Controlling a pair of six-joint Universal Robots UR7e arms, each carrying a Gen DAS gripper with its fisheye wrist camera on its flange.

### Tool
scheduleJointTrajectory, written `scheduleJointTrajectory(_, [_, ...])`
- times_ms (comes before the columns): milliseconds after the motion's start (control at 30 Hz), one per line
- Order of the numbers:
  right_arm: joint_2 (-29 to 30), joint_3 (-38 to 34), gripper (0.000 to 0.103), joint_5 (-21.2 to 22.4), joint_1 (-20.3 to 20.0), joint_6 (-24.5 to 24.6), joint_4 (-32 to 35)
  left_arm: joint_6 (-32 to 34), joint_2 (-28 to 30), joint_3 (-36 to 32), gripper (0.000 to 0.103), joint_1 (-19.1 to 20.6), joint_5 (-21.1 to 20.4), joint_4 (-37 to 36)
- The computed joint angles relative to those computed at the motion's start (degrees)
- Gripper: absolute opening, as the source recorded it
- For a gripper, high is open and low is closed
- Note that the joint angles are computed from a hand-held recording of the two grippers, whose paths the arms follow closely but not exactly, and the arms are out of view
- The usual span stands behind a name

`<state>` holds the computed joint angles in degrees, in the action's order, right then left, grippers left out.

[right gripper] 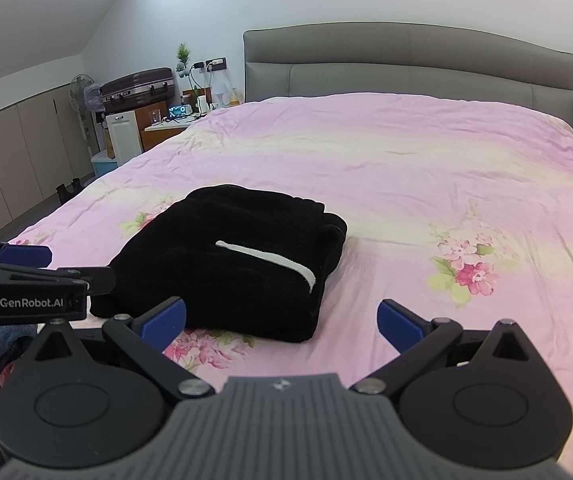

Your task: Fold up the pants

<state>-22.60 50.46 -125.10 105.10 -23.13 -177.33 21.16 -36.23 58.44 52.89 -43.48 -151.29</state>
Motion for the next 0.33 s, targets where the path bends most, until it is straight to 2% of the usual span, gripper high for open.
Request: scheduleJointTrajectory(333, [-0.2,0.1,0.098,-0.3,0.0,0.4,0.3,-0.3,-0.4,-0.1,0.094,0.2,-1.0,0.4])
